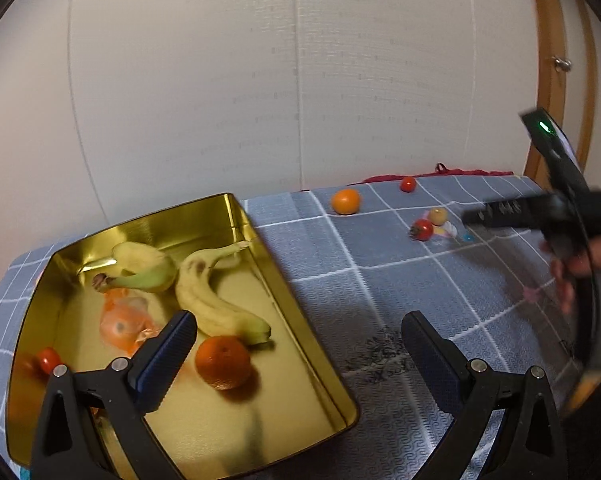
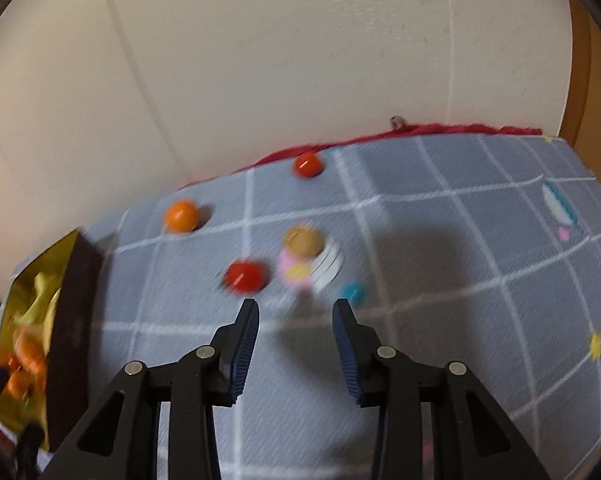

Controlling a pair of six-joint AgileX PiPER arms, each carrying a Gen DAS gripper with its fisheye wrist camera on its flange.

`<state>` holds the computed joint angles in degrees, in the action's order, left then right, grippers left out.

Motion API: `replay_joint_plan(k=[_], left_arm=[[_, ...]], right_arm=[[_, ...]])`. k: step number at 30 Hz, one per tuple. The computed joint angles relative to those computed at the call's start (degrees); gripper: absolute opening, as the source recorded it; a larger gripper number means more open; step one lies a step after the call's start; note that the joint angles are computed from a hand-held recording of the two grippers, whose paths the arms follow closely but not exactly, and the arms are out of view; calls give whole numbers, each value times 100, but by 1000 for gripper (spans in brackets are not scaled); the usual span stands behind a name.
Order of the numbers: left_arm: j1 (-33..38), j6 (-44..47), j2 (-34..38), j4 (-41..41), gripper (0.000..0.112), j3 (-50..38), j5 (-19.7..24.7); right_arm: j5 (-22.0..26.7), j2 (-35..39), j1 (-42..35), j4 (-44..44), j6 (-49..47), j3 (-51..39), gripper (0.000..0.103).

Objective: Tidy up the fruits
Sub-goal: 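Move the right gripper to the small brown fruit and grasp it, then lift the brown fruit off the pink sticker with the right gripper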

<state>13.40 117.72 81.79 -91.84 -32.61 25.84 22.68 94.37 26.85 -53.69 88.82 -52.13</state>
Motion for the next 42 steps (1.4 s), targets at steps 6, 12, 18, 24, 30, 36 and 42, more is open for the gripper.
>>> replay_joint_plan(k=[6, 12, 18, 24, 30, 36, 42], left_arm=[[18, -316, 94, 251, 103, -93, 117], [413, -1180, 325, 1003, 103, -387, 680], [717, -1314, 517, 1087, 103, -502, 1273], [501, -591, 280, 637, 103, -220, 957], [362, -48, 245, 406, 103, -64, 894], [24, -500, 32, 669, 103, 91, 746], [-846, -1628, -78, 1182, 103, -45, 39]], right_arm=[[-350, 316, -551, -300, -116, -375, 42], [-425, 1032, -642, 133, -1058, -1077, 42], [-291, 1449, -750, 1202, -1995, -1528, 41], [-346, 1369, -778, 1010, -1877, -1341, 29], [-329, 1105, -688, 895, -1836, -1015, 29], [-400, 981, -674, 1002, -1943, -821, 29], [-347, 892, -755, 1460, -2330, -759, 29]])
